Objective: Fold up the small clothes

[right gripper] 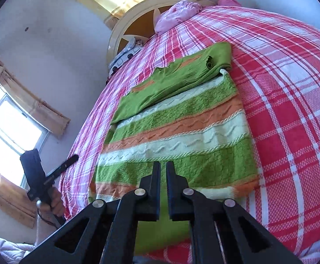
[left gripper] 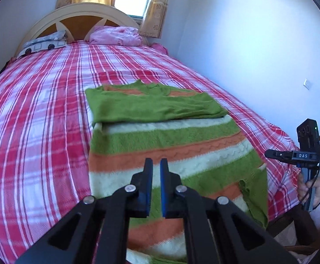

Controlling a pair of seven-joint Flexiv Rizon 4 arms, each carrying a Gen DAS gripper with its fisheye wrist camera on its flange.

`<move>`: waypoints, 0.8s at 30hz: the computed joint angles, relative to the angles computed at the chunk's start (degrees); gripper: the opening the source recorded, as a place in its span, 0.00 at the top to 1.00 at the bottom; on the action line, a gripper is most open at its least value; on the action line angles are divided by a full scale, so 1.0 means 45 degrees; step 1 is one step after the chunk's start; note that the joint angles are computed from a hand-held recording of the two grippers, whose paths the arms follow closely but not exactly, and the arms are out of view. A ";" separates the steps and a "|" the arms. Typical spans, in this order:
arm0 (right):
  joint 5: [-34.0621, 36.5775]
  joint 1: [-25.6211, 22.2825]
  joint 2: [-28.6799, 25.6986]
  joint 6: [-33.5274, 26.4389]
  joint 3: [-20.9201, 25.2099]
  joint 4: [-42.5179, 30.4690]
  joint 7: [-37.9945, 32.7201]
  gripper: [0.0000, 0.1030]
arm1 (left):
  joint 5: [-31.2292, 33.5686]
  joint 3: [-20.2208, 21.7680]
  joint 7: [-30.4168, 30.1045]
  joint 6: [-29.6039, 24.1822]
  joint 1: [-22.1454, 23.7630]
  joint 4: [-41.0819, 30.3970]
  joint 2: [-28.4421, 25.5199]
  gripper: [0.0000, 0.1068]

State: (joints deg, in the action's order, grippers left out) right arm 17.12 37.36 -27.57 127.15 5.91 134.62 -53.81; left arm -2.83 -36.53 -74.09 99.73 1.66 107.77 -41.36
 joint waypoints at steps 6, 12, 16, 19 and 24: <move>-0.0054 0.0098 -0.0320 0.0066 0.0156 0.0069 -0.0113 0.95 | 0.0627 0.0002 0.1692 -0.0595 0.0759 0.1082 0.0954 0.45; -0.4081 -0.2230 -0.1410 0.1320 0.2291 -0.0476 0.1544 0.88 | 0.0671 0.0278 0.2896 -0.0371 0.1085 0.2432 0.2011 0.30; -0.6955 -0.2250 -0.2723 0.0911 0.2742 -0.1911 0.2116 0.22 | 0.0600 0.0075 0.2687 0.0058 0.1611 0.3011 0.2165 0.30; -0.9487 -0.2640 -0.3605 -0.0872 0.3174 -0.3311 0.2909 0.22 | 0.0757 0.0128 0.2664 0.0120 0.1788 0.3240 0.2350 0.30; -1.2125 -0.2878 -0.4570 -0.3552 0.3997 -0.5068 0.2492 0.37 | 0.1624 0.0021 0.3379 0.0419 0.2158 0.3629 0.2711 0.30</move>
